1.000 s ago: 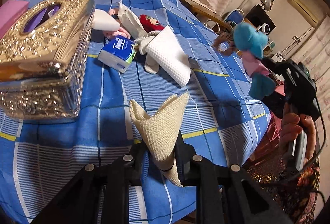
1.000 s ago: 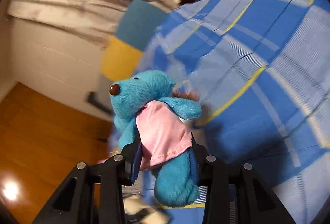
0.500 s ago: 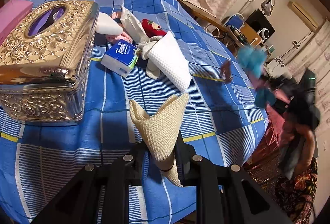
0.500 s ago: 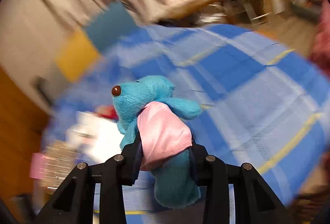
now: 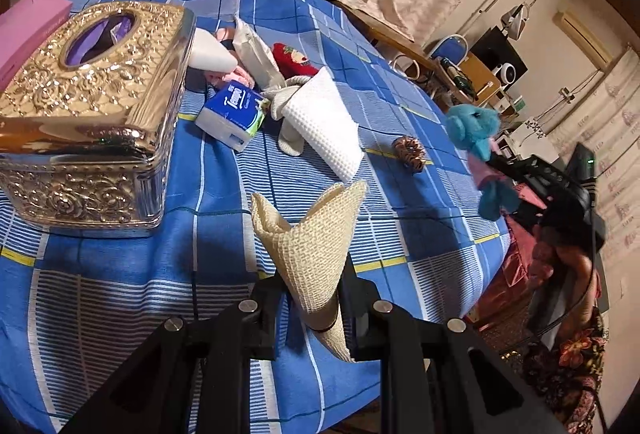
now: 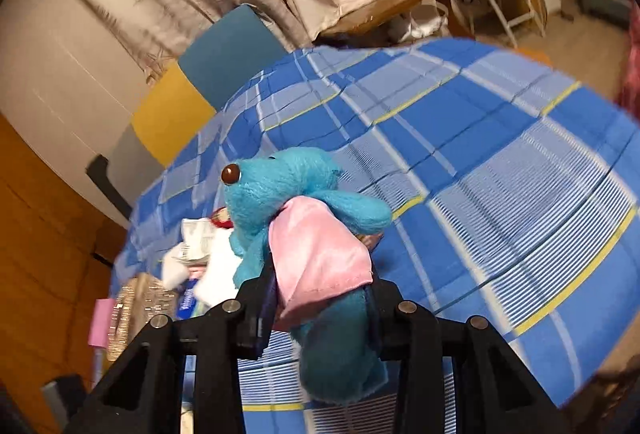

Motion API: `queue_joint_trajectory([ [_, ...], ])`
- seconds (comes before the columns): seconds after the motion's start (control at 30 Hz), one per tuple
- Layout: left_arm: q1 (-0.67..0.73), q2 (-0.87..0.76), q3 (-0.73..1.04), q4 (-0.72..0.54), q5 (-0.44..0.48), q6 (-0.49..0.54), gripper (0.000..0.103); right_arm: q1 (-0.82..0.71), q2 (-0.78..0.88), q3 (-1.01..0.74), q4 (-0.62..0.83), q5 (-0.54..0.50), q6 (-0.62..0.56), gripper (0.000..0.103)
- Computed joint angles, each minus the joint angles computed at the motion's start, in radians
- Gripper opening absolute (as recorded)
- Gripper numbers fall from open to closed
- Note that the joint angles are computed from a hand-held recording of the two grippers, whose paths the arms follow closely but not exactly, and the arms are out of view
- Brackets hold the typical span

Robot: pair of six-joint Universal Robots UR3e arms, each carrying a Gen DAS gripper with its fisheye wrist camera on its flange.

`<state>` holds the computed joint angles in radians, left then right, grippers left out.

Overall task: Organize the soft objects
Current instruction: 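Carry the beige cloth with the left gripper toward the gold tin tray while the right gripper carries the bear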

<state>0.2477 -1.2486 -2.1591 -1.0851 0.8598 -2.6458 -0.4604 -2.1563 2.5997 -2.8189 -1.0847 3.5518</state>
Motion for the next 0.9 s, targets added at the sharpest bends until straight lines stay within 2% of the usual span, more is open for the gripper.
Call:
queue_joint_trajectory([
  [0.07, 0.033, 0.033, 0.0, -0.053, -0.026, 0.034, 0.02, 0.04, 0.09, -0.015, -0.076, -0.024, 0.034, 0.038],
  [0.13, 0.079, 0.074, 0.011, -0.138, -0.052, 0.09, 0.02, 0.074, 0.112, -0.038, -0.09, -0.065, 0.039, 0.038],
  [0.2, 0.139, 0.117, 0.03, -0.242, -0.078, 0.159, 0.02, 0.149, 0.157, -0.041, -0.171, -0.123, 0.062, 0.038],
  [0.33, 0.289, 0.183, 0.089, -0.485, -0.115, 0.34, 0.02, 0.369, 0.226, -0.099, -0.221, -0.314, 0.119, 0.038],
  [0.5, 0.477, 0.185, 0.195, -0.756, -0.128, 0.555, 0.02, 0.638, 0.352, -0.236, -0.214, -0.552, 0.193, 0.038],
  [0.6, 0.557, 0.158, 0.248, -0.84, -0.127, 0.631, 0.02, 0.757, 0.425, -0.32, -0.195, -0.623, 0.251, 0.038],
  [0.77, 0.688, 0.075, 0.355, -0.96, -0.135, 0.739, 0.02, 0.901, 0.552, -0.452, -0.201, -0.682, 0.318, 0.038],
  [0.9, 0.773, -0.004, 0.434, -0.971, -0.154, 0.77, 0.02, 0.994, 0.638, -0.569, -0.176, -0.722, 0.342, 0.038],
])
